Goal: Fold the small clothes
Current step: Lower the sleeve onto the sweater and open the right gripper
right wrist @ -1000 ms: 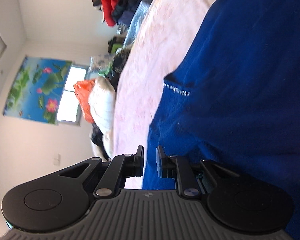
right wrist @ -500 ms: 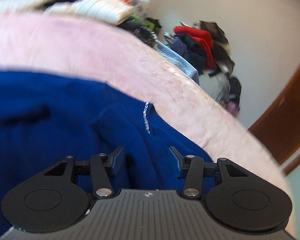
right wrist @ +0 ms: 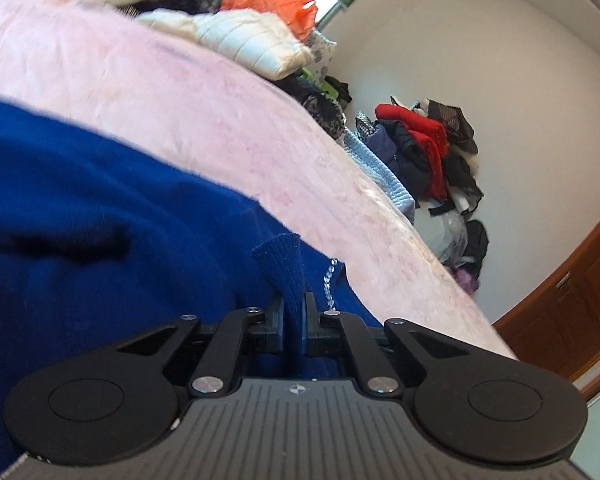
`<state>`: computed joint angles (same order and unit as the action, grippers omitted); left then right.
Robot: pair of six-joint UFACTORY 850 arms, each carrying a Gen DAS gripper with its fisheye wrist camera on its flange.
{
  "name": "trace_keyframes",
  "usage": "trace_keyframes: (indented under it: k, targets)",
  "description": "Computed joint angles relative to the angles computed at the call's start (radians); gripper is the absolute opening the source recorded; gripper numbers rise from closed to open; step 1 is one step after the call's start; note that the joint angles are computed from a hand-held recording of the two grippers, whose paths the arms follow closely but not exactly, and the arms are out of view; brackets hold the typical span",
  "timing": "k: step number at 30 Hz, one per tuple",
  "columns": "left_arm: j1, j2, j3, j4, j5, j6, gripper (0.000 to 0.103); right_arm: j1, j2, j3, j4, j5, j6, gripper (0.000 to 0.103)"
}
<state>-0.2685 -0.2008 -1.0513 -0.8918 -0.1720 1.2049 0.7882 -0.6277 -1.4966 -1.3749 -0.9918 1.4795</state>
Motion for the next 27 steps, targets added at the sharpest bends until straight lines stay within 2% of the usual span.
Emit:
trace_keyframes:
  k: [3, 5, 7, 9, 12, 14, 16, 20, 23, 25, 27]
  targets:
    - [0.007, -0.006, -0.008, 0.036, -0.029, -0.048, 0.103, -0.012, 0.034, 0.016, -0.034, 0.085, 0.138, 0.007]
    - [0.006, -0.003, -0.005, 0.041, -0.027, -0.046, 0.103, -0.022, 0.031, 0.0, 0.018, 0.14, 0.106, 0.007]
    - [0.006, 0.004, 0.001, 0.011, -0.018, -0.012, 0.103, -0.026, 0.02, -0.005, 0.054, 0.157, 0.09, 0.022]
    - [0.01, 0.007, 0.001, 0.006, -0.018, -0.007, 0.103, -0.038, 0.042, 0.023, 0.081, 0.216, 0.14, 0.034]
    - [0.016, 0.006, -0.004, 0.026, -0.01, -0.039, 0.103, -0.038, 0.12, 0.119, -0.029, 0.28, 0.389, 0.038]
    - [0.019, 0.002, -0.01, 0.086, -0.006, -0.112, 0.103, -0.044, 0.17, 0.181, -0.115, 0.322, 0.576, 0.043]
    - [0.023, 0.001, -0.014, 0.133, -0.011, -0.174, 0.103, -0.06, 0.193, 0.209, -0.119, 0.37, 0.654, 0.054]
    - [0.035, 0.017, -0.008, 0.099, -0.023, -0.129, 0.103, -0.072, 0.145, 0.166, 0.09, 0.382, 0.455, 0.055]
    - [0.044, 0.035, 0.007, 0.044, 0.009, -0.047, 0.103, -0.051, 0.14, 0.154, 0.058, 0.346, 0.484, 0.056]
    - [0.057, 0.04, 0.008, 0.062, 0.012, -0.065, 0.103, -0.041, 0.147, 0.159, 0.01, 0.347, 0.528, 0.061]
    - [0.071, 0.036, 0.003, 0.103, 0.004, -0.112, 0.103, -0.038, 0.139, 0.143, 0.051, 0.361, 0.463, 0.067]
